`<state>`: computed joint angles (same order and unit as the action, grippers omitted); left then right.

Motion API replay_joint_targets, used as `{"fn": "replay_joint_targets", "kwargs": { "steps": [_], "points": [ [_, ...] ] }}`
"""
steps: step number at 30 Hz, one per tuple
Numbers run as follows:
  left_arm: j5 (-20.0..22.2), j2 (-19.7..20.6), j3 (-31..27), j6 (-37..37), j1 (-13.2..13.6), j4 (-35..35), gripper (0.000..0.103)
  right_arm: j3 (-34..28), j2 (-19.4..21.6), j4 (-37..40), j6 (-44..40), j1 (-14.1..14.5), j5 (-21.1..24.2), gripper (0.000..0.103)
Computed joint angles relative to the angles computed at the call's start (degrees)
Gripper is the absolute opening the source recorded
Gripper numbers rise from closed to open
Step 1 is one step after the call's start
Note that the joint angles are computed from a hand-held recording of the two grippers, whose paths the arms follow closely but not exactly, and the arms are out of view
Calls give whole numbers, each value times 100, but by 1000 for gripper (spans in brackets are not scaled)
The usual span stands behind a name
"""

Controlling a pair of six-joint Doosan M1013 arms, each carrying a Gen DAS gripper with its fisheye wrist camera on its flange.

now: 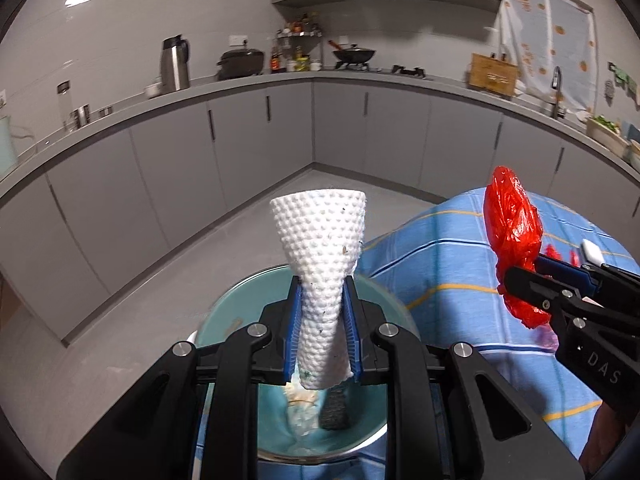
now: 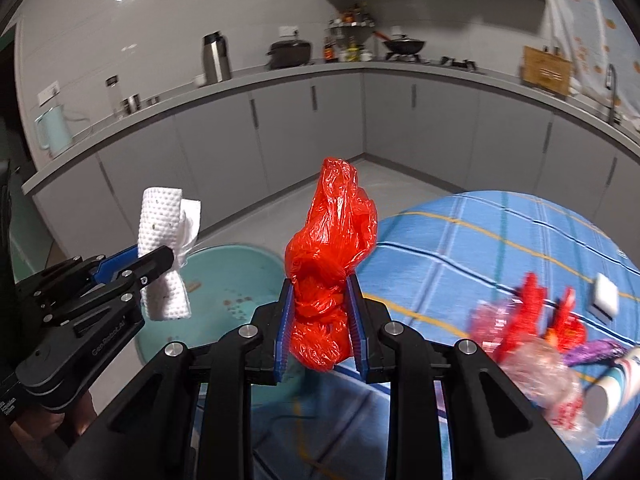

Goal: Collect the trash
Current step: 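Carry the red bag and white cloth over the teal bucket with both tools, then open both tools to drop the red bag and white cloth into the bucket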

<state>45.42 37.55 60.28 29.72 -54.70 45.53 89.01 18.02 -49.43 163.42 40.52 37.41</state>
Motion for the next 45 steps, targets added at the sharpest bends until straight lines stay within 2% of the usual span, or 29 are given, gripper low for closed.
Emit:
{"fn": "replay_joint_targets", "kwargs": {
  "steps": [12, 20, 32, 35, 41, 43, 45],
  "points": [
    [184, -15, 200, -187, 163, -68, 21, -474, 462, 1038, -1236, -70, -370, 27],
    [247, -1, 284, -170, 268, -292, 23, -712, 693, 1572, -1821, -125, -454, 28],
    [258, 40, 272, -118, 294, -470, 28, -661, 742, 1770, -1997, -203, -677, 32],
    [288, 47, 260, -133, 294, -430, 36, -599, 722, 1656, -1844, -197, -728, 38],
    [354, 38, 280, -219, 289, -365, 48, -483, 644, 1468, -1601, -204, -813, 39],
    [391, 39, 273, -230, 284, -350, 56, -442, 611, 1302, -1437, -185, -796, 40],
    [394, 21, 298, -323, 269, -265, 73, -412, 580, 1249, -1393, -184, -784, 42]
  ]
}}
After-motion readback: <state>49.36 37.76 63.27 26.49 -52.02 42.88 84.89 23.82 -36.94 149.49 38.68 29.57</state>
